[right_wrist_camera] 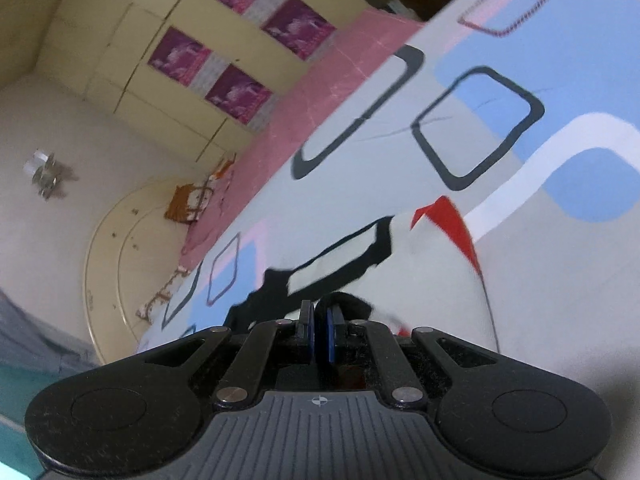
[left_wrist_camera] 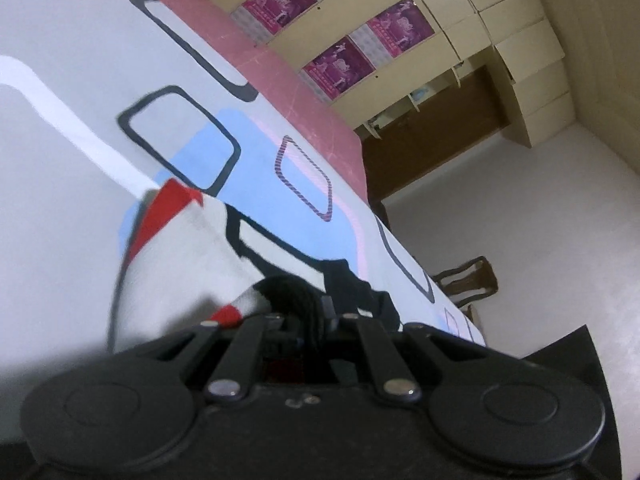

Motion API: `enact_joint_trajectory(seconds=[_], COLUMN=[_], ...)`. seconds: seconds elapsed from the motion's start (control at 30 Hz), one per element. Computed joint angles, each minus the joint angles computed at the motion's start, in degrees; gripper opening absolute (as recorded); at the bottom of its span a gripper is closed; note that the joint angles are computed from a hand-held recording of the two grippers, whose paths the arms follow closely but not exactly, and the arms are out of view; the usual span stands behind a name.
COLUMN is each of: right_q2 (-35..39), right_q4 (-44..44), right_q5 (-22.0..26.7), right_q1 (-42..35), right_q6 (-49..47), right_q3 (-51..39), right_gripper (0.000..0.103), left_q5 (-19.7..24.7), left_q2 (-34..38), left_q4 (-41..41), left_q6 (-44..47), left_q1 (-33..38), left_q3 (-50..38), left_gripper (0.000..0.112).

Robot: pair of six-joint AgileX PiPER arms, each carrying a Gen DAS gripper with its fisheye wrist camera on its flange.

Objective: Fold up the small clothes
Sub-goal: 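Carry the held hem over the collar with both tools and release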

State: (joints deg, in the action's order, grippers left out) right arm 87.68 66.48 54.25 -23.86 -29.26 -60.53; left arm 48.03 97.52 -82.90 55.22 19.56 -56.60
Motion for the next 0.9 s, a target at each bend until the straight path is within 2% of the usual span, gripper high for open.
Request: enact_joint_trajectory(seconds=[0.03,0.07,0.1,0.13,0.17,0.2,0.23,0.33,0.4,0.47,0.5,0.57,0.63,0.67,0.7,0.73,0.77,0.8,0.83,0.87,0.9], right_q2=[1.60,2.74,3.06,3.41,3.86,3.94,2.94,0.69,-1.04,-2.30,-2.30,-1.89,-0.57,0.56,0.45,0.55,-0.11,-0.31,-0.65,-0.68,-1.72], right_q4=[1.27,2.85,2.59,2.71,3.47,3.79,4.06,3.75,0.45,-4.66,-7.46,-13.27,-20.85,-24.16,-26.64,-27.60,-28.85,-30.33,-31.75,-30.89,-30.03], right_q5=[-0.27,-1.36,-2.65,-4.54,-5.71,-6.51,-7.71,-6.88,-4.96,-6.06,-7.68,-12.21,-17.18,-19.37,-21.06,-22.97,-24.16,-25.73,-26.73,-26.83,-26.99], right_q1=[-0.18,0.04,0.45,0.95,1.01,0.88,0.78,-0.29,-0.17,2.48,4.65,9.40,14.49,16.66,18.31,19.83,20.64,21.67,22.18,21.70,20.86], right_q6=[-1.32,-3.17,-3.11,-3.50,-4.73,-5.55,-6.61,-10.45,-13.14,-14.27,-13.91,-11.98,-7.40,-5.34,-4.26,-5.05,-5.75,-6.45,-6.76,-7.31,-7.17], right_q3=[-0.49,-0.86,-1.50,-1.75,-1.94,-2.06,-1.48,-0.34,-0.19,-0.12,-0.38,-0.61,-1.25,-1.47,-1.05,-0.52,0.33,0.89,1.40,1.43,2.03], right_gripper=[0.006,0.006,0.007,0.010,0.037,0.061,0.061,0.061,0.061,0.061,0.061,0.061,0.061,0.060,0.050,0.046,0.035,0.012,0.010,0.002,0.002], left_q5=[-0.37,-0.47,-0.80,-0.34,0.20,0.25,-0.15,-0.60,-2.77,-3.74,-3.57,-4.49,-7.99,-9.93,-11.18,-12.42,-12.52,-13.32,-15.17,-15.95,-15.76], left_q2=[1.79,2.70,3.62,3.81,4.18,4.35,4.34,2.94,1.29,0.93,1.37,2.19,2.48,2.42,1.79,1.38,0.89,0.37,-0.73,-1.76,-2.59], left_q4=[-1.29,-2.69,-5.20,-6.85,-7.65,-8.07,-7.99,-3.87,4.19,13.16,17.28,25.74,33.35,34.91,35.70,35.03,32.13,28.64,24.17,19.55,15.45], left_q6=[1.34,2.95,5.09,6.25,6.37,6.44,6.57,6.01,3.65,0.31,-1.54,-6.53,-11.03,-11.35,-11.19,-9.76,-6.87,-4.29,-0.97,2.88,5.97], left_q1=[-0.67,-0.65,-0.94,-0.83,-0.65,-0.62,-0.71,-0.05,-0.54,-1.81,-2.63,-4.88,-8.18,-9.14,-9.68,-9.97,-9.38,-8.70,-8.02,-7.04,-5.88], left_q3=[-1.06,-1.37,-1.46,-1.19,-1.52,-1.82,-2.32,-3.68,-5.52,-8.27,-9.92,-12.68,-13.92,-13.65,-12.79,-11.90,-10.69,-9.13,-6.78,-4.93,-3.47], left_gripper=[0.017,0.032,0.040,0.052,0.058,0.060,0.063,0.063,0.062,0.058,0.056,0.046,0.036,0.029,0.026,0.015,0.005,0.005,0.005,0.005,0.005])
